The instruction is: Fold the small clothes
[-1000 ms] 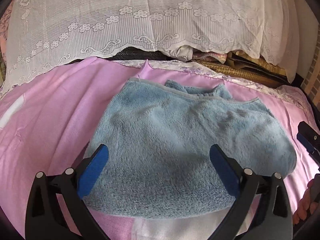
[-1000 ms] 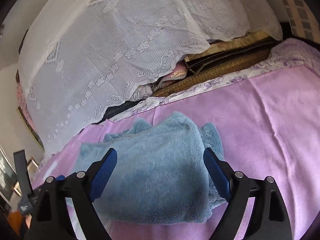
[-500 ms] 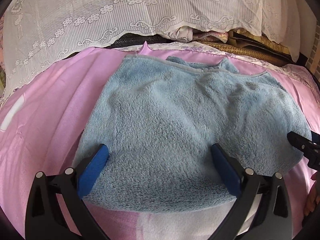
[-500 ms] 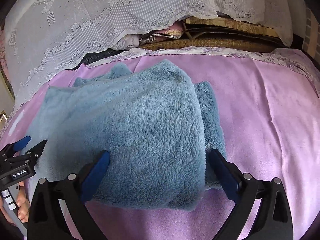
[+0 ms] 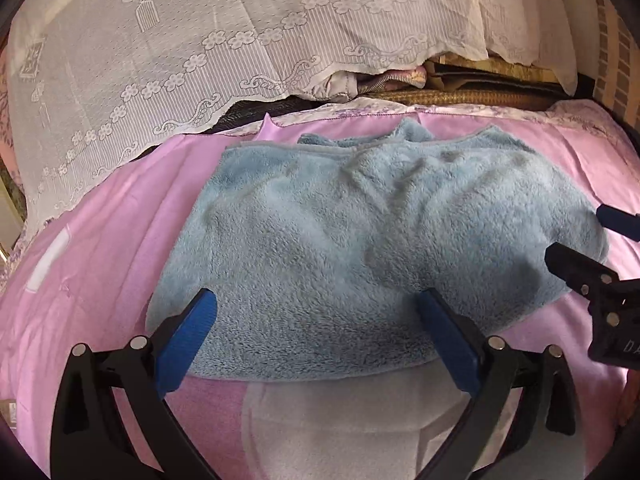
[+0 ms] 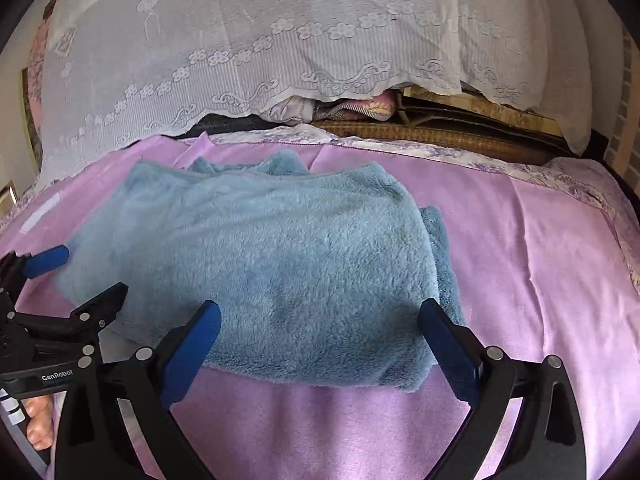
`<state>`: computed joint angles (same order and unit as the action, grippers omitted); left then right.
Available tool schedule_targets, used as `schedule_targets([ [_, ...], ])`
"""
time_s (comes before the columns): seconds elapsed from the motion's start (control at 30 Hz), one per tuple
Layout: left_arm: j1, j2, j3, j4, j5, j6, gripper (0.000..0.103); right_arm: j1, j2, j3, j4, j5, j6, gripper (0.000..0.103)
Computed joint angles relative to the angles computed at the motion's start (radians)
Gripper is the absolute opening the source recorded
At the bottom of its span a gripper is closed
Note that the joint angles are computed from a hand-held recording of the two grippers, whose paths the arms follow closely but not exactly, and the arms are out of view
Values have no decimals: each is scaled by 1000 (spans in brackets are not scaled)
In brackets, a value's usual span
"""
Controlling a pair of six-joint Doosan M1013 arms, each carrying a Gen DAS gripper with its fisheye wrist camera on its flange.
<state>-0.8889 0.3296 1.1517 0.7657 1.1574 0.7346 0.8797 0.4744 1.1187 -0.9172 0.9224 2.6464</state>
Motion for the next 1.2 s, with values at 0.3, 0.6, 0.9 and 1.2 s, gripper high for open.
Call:
schedule_targets([
  [0.3,32,-1,0,-151,5,45,99,12,65,-100,99,171,-188,100],
  [0.6,8,-37,38,-82,-71,-18,98,6,-8,12,19,10,7,99],
  [0.9,33,-3,1,-196,-16,61,99,-13,8,-17,138,19,-61,100],
  [1.2,-12,-27,14,-33,-25,-20,99,-122,-175,276,136,-484,487,99],
])
